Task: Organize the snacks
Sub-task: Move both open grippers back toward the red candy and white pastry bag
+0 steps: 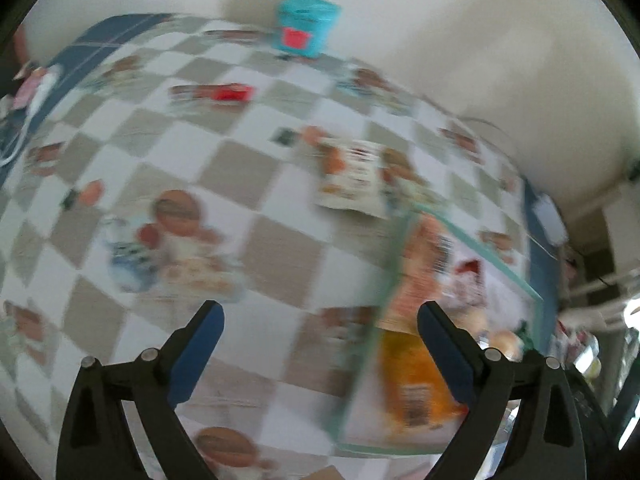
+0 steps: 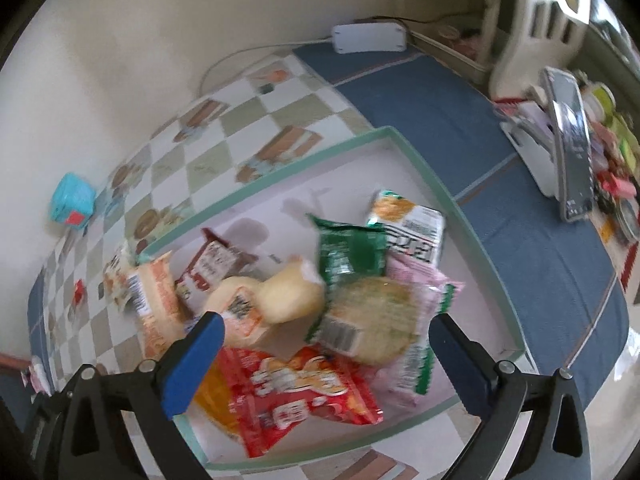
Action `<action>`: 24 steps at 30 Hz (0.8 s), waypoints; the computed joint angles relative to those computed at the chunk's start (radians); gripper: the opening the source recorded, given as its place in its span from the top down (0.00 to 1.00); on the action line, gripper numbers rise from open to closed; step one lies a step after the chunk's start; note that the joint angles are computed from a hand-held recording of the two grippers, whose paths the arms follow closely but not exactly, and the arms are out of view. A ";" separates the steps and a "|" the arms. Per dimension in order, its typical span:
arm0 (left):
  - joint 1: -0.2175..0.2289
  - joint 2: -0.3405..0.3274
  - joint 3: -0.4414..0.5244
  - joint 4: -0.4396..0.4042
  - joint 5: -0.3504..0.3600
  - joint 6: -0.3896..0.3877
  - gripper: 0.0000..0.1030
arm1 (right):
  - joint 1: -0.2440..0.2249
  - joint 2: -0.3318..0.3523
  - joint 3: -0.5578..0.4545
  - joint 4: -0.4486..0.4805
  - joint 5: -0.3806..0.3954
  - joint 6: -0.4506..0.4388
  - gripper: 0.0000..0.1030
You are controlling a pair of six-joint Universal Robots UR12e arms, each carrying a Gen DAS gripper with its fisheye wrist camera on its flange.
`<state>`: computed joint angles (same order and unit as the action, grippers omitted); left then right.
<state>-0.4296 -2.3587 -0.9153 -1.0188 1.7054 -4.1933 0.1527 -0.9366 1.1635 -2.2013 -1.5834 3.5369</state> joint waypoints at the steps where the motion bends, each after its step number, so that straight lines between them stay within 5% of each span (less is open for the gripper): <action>1: 0.004 0.009 -0.015 -0.008 0.002 -0.021 0.05 | 0.006 0.002 -0.004 0.000 -0.004 -0.011 0.00; 13: 0.038 0.119 -0.185 -0.049 0.065 -0.157 0.05 | 0.078 0.017 -0.034 -0.013 -0.018 -0.156 0.00; 24: 0.067 0.170 -0.267 -0.057 0.098 -0.222 0.05 | 0.116 0.051 -0.077 -0.090 0.064 -0.251 0.00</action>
<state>-0.3624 -2.1882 -1.1818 -1.0755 1.8033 -4.4149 0.2692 -0.8852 1.0864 -2.2914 -1.5191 3.2862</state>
